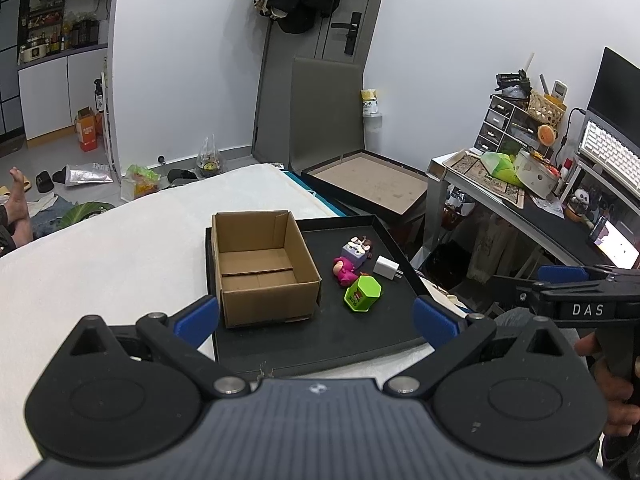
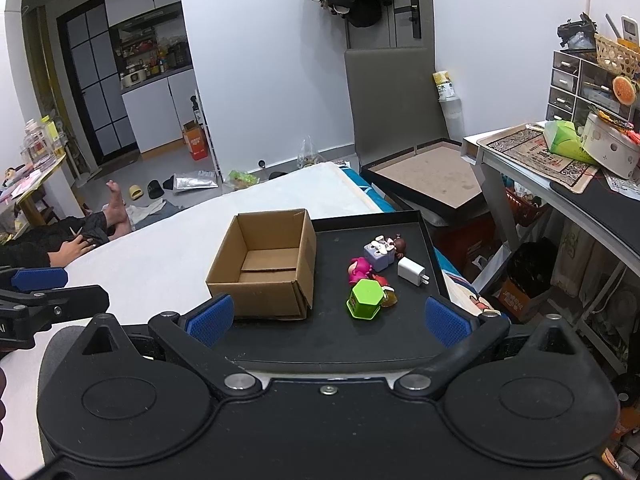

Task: Organize rigid objects

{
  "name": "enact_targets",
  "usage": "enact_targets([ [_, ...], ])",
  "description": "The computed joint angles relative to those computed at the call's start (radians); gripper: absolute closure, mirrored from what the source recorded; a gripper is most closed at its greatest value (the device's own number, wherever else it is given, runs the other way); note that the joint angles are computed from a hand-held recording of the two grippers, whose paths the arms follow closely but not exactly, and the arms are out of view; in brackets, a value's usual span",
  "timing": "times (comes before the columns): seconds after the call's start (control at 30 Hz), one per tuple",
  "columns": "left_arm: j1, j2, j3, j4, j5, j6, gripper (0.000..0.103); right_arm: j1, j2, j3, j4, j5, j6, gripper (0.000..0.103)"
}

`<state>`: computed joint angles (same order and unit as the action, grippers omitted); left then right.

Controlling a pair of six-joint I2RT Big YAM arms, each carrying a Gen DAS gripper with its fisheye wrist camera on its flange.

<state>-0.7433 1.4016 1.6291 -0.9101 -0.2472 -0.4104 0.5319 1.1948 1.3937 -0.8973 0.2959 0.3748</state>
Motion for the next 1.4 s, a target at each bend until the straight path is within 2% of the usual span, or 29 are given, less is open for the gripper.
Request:
enact_targets([
  [0.77, 0.004, 0.01, 0.003, -0.007, 0.011, -0.001, 0.0, -0.004, 0.012, 0.004, 0.0, -0.011, 0.006, 0.0],
  [1.03, 0.025, 0.051, 0.052, -0.029, 0.033, 0.002, 0.0, -0.019, 0.031, 0.019, 0.002, -0.029, 0.011, 0.0],
  [1.4, 0.063, 0.133, 0.142, -0.068, 0.06, -0.002, 0.0, -0.064, 0.082, 0.07, -0.04, -0.081, -0.006, 0.0],
])
